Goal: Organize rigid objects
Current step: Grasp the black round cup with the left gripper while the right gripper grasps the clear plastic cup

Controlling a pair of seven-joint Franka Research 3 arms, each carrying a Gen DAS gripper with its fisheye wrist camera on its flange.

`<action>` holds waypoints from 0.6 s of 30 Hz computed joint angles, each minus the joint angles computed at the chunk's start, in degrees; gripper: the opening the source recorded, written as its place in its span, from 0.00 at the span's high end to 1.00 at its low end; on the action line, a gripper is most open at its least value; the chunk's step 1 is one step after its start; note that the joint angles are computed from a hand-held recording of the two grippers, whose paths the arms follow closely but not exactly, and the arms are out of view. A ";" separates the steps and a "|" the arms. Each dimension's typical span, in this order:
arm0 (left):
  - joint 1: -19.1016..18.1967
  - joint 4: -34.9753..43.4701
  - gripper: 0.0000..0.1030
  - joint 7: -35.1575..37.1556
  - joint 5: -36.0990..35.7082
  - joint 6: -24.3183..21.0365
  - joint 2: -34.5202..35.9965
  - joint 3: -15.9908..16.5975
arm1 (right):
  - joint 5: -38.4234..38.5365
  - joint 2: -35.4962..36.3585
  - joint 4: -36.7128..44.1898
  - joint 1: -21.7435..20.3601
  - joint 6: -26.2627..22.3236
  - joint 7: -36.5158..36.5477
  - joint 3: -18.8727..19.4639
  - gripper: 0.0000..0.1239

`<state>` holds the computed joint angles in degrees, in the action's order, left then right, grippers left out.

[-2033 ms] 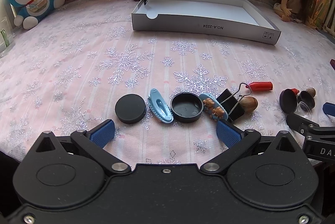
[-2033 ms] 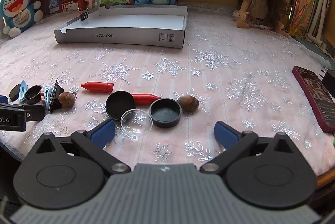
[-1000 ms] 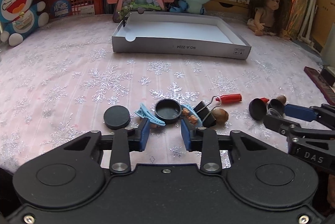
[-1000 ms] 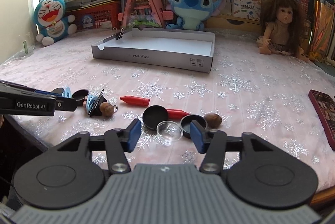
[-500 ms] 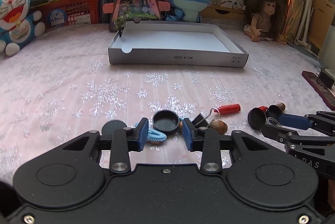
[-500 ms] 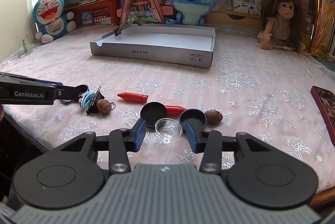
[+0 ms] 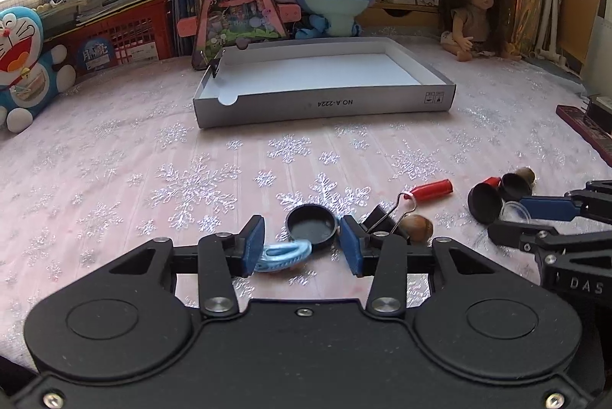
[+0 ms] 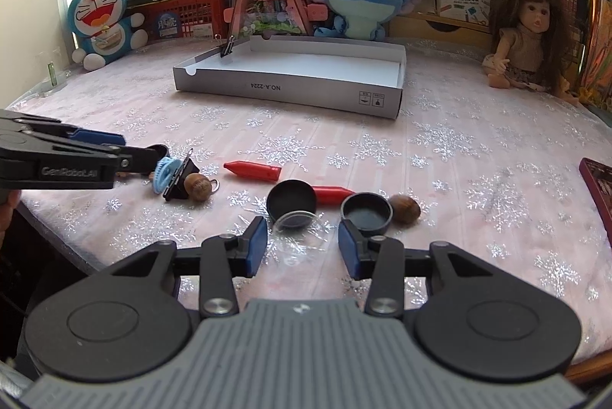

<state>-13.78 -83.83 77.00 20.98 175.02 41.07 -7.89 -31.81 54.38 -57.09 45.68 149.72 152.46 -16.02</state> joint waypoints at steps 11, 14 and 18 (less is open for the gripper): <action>-0.83 4.05 0.59 0.71 -0.03 -2.07 2.98 0.54 | -1.17 -1.19 -2.30 0.68 0.13 2.66 -1.05 0.60; -1.12 5.63 0.59 0.89 0.01 -2.05 4.21 0.65 | -1.86 -1.61 -2.96 0.86 -0.16 3.60 -1.23 0.59; -1.20 7.81 0.62 0.89 -0.33 -2.08 5.80 0.47 | -2.41 -1.76 -3.04 0.63 -0.44 3.79 -0.89 0.62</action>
<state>-14.98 -76.02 77.89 20.65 172.93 46.87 -7.42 -34.22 52.62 -60.13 46.31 149.28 156.25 -16.90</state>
